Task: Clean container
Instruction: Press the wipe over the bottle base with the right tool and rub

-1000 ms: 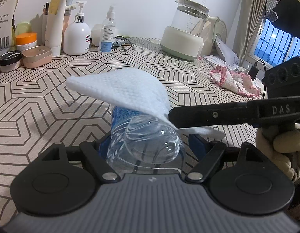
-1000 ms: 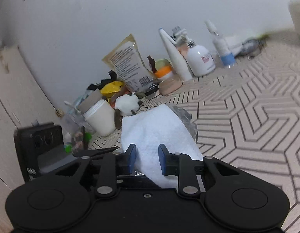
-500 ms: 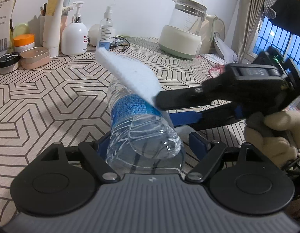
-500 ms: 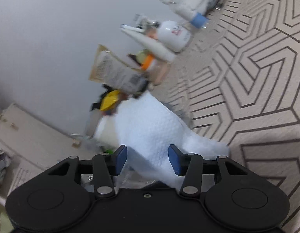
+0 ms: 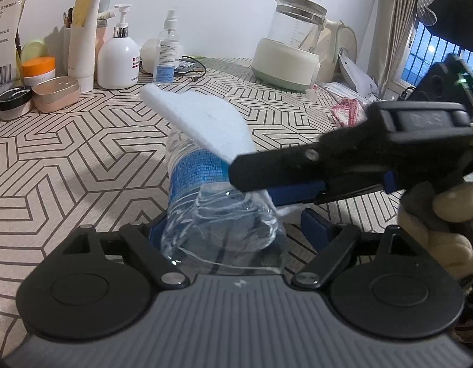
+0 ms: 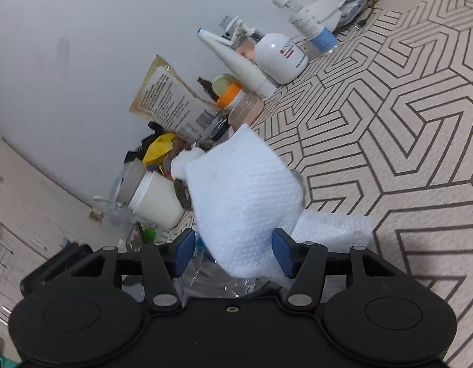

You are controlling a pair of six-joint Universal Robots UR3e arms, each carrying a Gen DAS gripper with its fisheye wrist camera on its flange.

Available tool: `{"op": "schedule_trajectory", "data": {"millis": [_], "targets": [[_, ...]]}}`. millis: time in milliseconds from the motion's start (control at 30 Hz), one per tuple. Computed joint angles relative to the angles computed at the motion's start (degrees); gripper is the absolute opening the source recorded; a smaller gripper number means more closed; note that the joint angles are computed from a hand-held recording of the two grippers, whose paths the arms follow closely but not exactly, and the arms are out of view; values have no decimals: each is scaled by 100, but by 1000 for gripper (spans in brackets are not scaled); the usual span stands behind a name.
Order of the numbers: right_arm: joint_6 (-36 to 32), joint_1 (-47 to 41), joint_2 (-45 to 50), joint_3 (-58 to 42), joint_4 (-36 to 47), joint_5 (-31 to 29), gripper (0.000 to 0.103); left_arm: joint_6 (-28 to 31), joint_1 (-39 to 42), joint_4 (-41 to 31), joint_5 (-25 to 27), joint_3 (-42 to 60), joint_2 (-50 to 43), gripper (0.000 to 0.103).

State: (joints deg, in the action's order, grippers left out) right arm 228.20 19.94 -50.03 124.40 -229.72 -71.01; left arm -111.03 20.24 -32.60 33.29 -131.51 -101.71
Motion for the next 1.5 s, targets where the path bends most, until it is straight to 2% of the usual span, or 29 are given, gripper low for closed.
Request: {"op": "schedule_trajectory", "data": {"millis": [167, 400, 500, 667, 733, 800, 900, 1233, 1500], "targets": [[-446, 577, -320, -140, 571, -732, 69, 38, -39, 53, 49, -16, 21, 90], [-911, 924, -491, -347, 1023, -1224, 69, -99, -38, 263, 68, -67, -18, 90], [-922, 768, -294, -313, 714, -1013, 70, -236, -58, 517, 116, -127, -36, 91], [-794, 315, 61, -106, -11, -307, 74, -231, -56, 486, 109, -88, -62, 91], [-532, 243, 362, -276, -248, -96, 77, -212, -44, 416, 86, -51, -79, 91], [-347, 184, 540, -406, -352, 53, 78, -135, -1, -22, -31, 160, -157, 93], [-425, 277, 504, -625, -43, -97, 82, -67, 94, -547, -193, 382, -247, 93], [-860, 724, 146, -701, 493, -916, 77, -112, 89, -324, -159, 240, -186, 94], [-656, 612, 266, -479, -67, -765, 77, -34, 91, -494, -168, 310, -192, 99]]}}
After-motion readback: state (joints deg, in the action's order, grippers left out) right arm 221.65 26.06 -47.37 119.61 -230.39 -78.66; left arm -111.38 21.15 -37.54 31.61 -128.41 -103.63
